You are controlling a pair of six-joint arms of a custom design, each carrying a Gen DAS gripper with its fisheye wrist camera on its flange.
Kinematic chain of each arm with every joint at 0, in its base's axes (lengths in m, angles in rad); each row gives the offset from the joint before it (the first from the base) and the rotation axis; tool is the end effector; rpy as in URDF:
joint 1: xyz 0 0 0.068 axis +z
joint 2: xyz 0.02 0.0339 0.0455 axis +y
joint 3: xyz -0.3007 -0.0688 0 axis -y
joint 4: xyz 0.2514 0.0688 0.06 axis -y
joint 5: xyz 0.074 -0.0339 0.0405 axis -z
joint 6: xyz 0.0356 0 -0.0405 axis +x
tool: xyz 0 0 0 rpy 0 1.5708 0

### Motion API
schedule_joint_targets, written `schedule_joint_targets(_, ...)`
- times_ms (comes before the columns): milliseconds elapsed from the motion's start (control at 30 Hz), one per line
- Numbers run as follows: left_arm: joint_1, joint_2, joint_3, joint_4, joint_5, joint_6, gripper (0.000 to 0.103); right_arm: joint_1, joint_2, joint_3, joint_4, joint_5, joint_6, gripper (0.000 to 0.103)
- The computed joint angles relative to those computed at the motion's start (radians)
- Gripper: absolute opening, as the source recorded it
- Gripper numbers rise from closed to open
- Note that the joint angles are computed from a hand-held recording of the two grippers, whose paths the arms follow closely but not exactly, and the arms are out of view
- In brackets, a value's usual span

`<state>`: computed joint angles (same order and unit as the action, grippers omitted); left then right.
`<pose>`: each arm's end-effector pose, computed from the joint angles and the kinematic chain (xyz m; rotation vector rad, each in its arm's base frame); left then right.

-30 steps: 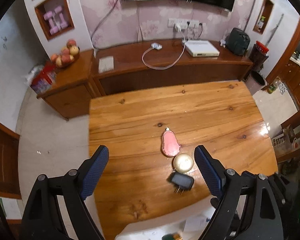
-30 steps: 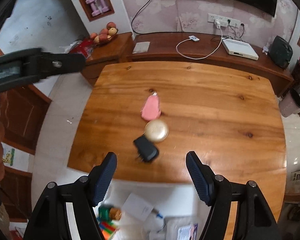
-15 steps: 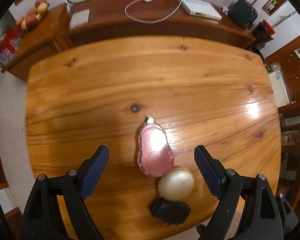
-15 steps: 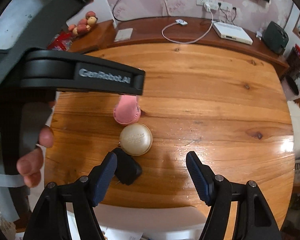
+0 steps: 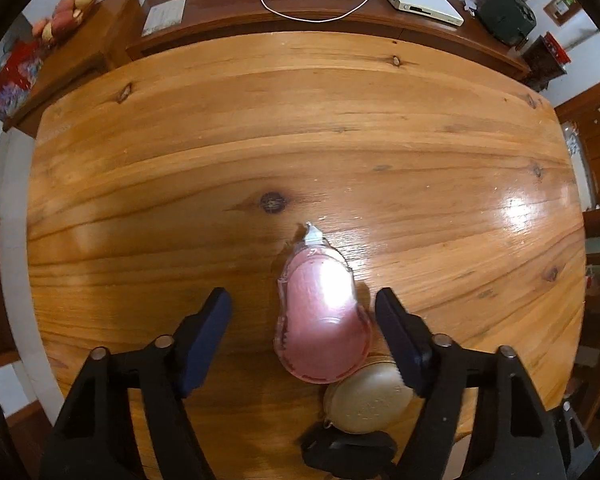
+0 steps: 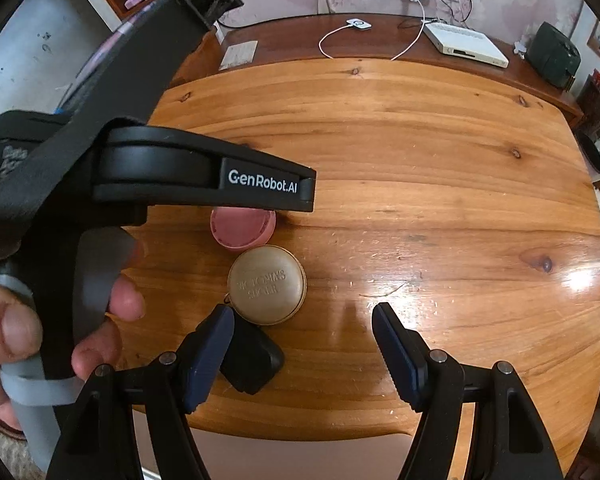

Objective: Organize rigid objects
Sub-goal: 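Grasp the pink heart-shaped case with the left tool, then grasp the gold round compact with the right tool while the left tool holds the pink case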

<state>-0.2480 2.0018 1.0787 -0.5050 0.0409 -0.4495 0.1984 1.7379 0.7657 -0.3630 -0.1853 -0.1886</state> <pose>0.3493 -0.0900 0.1140 -0.2992 3.0038 -0.1317 0.2798 0.0629 0.1302 -0.5880 2.8350 0.2707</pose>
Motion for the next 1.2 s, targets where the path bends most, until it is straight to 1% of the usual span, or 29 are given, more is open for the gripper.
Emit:
schedule_joint_targets(67,0.002,-0.015,-0.016,0.01,-0.004,0.017,0.06,0.003,0.013,0.005,0.0,0.0,0.004,0.072)
schedule_joint_targets(100,0.007,-0.028,-0.028,0.016,0.0,0.02,0.05,0.006,0.019,0.008,0.001,0.0,0.006,0.072)
schedule_joint_targets(167,0.028,-0.037,-0.042,0.025,0.024,0.024,0.048,0.016,0.031,0.013,0.004,0.003,0.011,0.072)
schedule_joint_targets(200,0.039,-0.044,-0.052,0.035,0.033,0.027,0.045,0.022,0.04,0.018,0.006,0.005,0.014,0.072)
schedule_joint_targets(433,0.099,-0.084,-0.114,0.077,0.042,0.012,0.044,0.078,0.089,0.043,0.018,0.018,0.058,0.072)
schedule_joint_targets(567,0.135,-0.104,-0.151,0.097,0.049,0.015,0.044,0.121,0.117,0.071,0.008,0.062,0.081,0.072)
schedule_joint_targets(667,0.148,-0.117,-0.167,0.104,0.057,0.01,0.044,0.151,0.158,0.103,-0.032,0.104,0.096,0.072)
schedule_joint_targets(800,0.168,-0.136,-0.188,0.114,0.068,0.014,0.044,0.17,0.195,0.131,-0.068,0.126,0.113,0.072)
schedule_joint_targets(900,0.175,-0.162,-0.204,0.115,0.078,0.014,0.044,0.204,0.205,0.141,-0.075,0.168,0.123,0.069)
schedule_joint_targets(933,0.176,-0.17,-0.209,0.114,0.079,0.016,0.044,0.217,0.204,0.139,-0.072,0.187,0.127,0.065)
schedule_joint_targets(967,0.175,-0.183,-0.217,0.114,0.077,0.013,0.044,0.226,0.203,0.138,-0.072,0.196,0.13,0.058)
schedule_joint_targets(1000,0.174,-0.198,-0.223,0.11,0.076,0.011,0.044,0.232,0.199,0.138,-0.075,0.195,0.134,0.055)
schedule_joint_targets(1200,0.18,-0.301,-0.266,0.083,0.074,-0.002,0.044,0.234,0.179,0.131,-0.076,0.168,0.152,0.055)
